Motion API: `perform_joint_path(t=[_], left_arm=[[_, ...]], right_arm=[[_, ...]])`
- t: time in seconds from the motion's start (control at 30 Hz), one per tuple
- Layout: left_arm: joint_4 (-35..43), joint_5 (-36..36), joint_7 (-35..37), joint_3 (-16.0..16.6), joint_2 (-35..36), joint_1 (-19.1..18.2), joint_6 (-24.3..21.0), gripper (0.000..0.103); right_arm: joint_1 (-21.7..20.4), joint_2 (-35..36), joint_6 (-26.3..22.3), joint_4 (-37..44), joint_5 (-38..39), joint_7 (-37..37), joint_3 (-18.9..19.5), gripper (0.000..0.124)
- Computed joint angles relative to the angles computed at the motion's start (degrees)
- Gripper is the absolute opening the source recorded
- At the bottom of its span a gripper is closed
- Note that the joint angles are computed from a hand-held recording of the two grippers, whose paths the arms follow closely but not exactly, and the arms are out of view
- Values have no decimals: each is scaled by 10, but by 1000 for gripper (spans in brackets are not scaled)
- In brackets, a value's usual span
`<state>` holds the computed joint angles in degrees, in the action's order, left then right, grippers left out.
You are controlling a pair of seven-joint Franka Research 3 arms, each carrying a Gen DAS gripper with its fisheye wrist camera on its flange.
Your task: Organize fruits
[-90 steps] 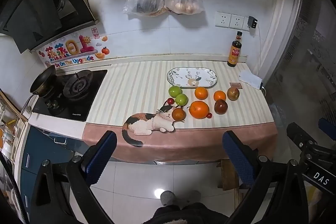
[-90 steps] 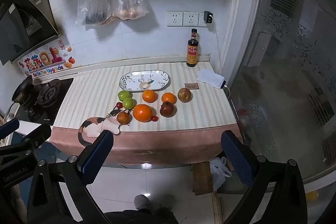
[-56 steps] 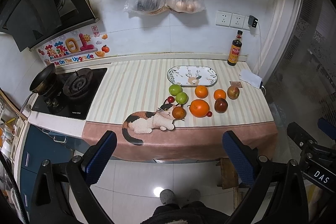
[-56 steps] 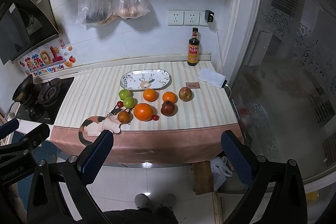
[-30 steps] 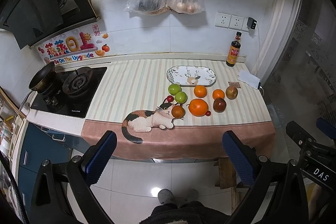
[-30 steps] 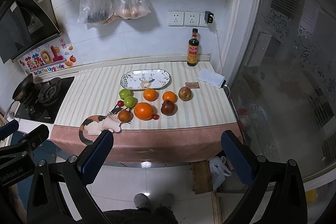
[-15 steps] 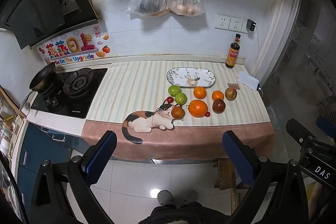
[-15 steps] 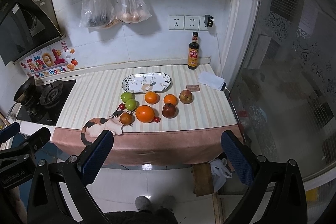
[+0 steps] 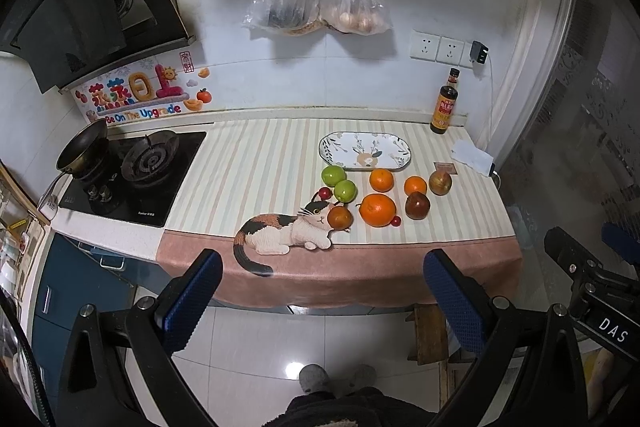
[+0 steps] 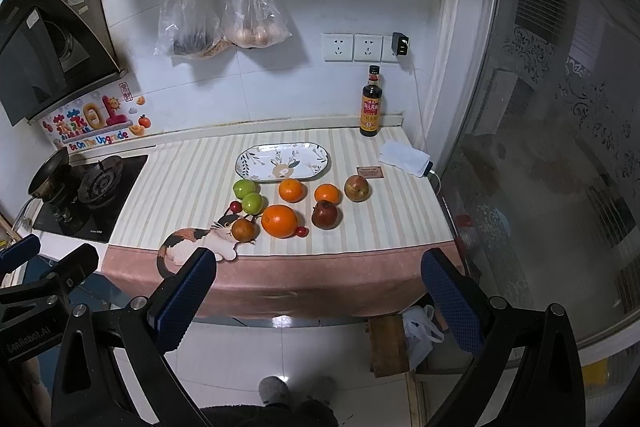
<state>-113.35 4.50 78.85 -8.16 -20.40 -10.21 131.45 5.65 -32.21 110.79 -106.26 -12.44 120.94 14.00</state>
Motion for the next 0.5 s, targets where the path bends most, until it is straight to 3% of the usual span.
perform_joint_path(t=[0.17,0.33,0.5], left_arm=[[-2,12,-2,-2,2,5,17,103],[5,79,-34,-12,34,33,78,103],[25,111,-41,-3,97,51,108,103]], right_arm=[[-4,1,6,1,-2,16,5,103],[-10,-6,84,-39,-4,52,3,103],[-4,28,115,-62,23,78,-10,103]])
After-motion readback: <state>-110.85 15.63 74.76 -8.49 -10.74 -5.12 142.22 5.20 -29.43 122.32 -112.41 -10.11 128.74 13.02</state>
